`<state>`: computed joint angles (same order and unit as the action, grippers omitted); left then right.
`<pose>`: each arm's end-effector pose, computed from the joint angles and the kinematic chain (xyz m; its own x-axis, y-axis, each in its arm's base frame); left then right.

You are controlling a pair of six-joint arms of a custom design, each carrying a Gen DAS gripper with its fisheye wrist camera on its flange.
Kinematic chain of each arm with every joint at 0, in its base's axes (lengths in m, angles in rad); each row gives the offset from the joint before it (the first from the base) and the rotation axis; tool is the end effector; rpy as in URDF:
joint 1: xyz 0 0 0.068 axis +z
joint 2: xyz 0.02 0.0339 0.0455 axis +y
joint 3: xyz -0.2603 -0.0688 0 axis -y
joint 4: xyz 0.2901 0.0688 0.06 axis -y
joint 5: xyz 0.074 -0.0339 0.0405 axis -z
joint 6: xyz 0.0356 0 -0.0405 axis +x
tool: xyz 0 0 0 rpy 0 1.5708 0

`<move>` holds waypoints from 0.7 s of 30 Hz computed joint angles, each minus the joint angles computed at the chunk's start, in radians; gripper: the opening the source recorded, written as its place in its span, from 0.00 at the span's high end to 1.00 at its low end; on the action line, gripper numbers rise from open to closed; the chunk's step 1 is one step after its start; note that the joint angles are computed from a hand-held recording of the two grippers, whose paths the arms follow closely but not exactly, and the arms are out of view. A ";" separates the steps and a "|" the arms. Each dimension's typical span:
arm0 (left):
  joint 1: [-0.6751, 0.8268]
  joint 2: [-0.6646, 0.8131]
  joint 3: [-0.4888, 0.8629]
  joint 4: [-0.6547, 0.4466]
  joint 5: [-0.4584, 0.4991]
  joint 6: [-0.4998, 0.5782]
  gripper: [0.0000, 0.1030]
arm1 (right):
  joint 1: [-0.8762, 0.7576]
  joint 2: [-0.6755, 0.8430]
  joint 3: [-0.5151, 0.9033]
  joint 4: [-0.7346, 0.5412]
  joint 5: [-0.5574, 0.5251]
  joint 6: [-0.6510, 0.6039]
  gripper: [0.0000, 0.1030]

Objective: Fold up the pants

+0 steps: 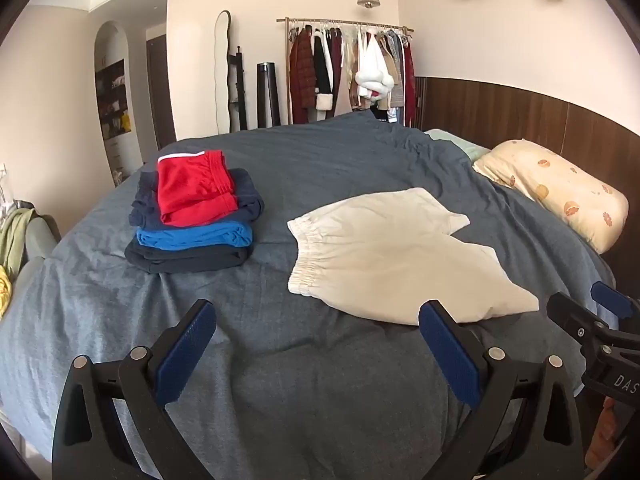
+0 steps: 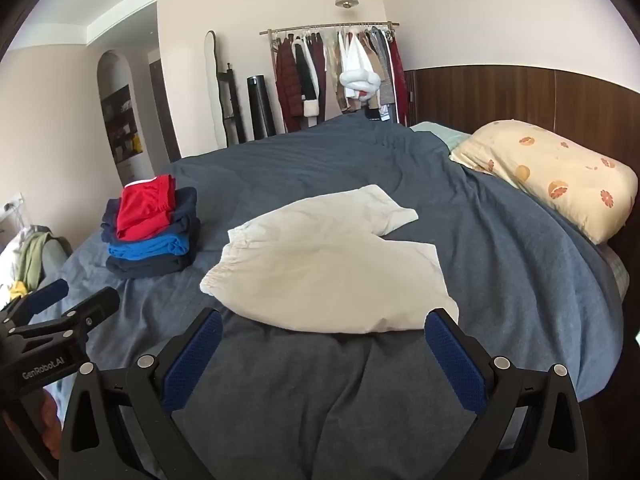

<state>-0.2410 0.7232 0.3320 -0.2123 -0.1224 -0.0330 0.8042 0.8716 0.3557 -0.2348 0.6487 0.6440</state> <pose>0.2010 -0.0449 0.1686 -0.5554 0.1028 -0.8252 0.1210 0.9918 0.0421 0.1607 0.1358 0.1520 -0.5390 0.1300 -0.8322 0.0702 0.9915 0.1094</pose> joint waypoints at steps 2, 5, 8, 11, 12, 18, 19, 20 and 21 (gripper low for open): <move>-0.050 -0.031 -0.021 0.029 -0.074 -0.016 0.00 | -0.001 0.001 0.008 -0.021 0.001 0.005 0.00; -0.013 -0.079 -0.029 0.009 -0.020 -0.012 0.00 | -0.003 -0.005 0.009 -0.027 0.001 0.001 0.00; 0.037 -0.104 -0.025 -0.024 0.047 -0.010 0.00 | 0.014 -0.006 0.013 -0.032 0.018 0.014 0.00; 0.036 -0.112 -0.027 -0.031 0.047 -0.009 0.00 | 0.012 -0.005 0.022 -0.037 0.016 0.012 0.00; 0.039 -0.117 -0.027 -0.037 0.052 -0.004 0.00 | 0.011 0.008 0.026 -0.030 0.016 0.012 0.00; 0.034 -0.140 -0.026 -0.062 0.055 0.005 0.00 | 0.013 -0.023 0.015 -0.036 0.016 0.008 0.00; 0.030 -0.137 -0.026 -0.060 0.052 0.003 0.00 | 0.013 -0.029 0.007 -0.031 0.017 0.007 0.00; 0.030 -0.134 -0.025 -0.059 0.054 0.004 0.00 | 0.015 -0.027 0.009 -0.032 0.018 0.008 0.00; 0.027 -0.135 -0.026 -0.060 0.049 0.002 0.00 | 0.016 -0.023 0.011 -0.032 0.021 0.010 0.00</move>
<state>-0.2144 0.5881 0.3062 -0.2722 -0.0730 -0.0309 0.8207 0.8489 0.3663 -0.2666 0.6694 0.6542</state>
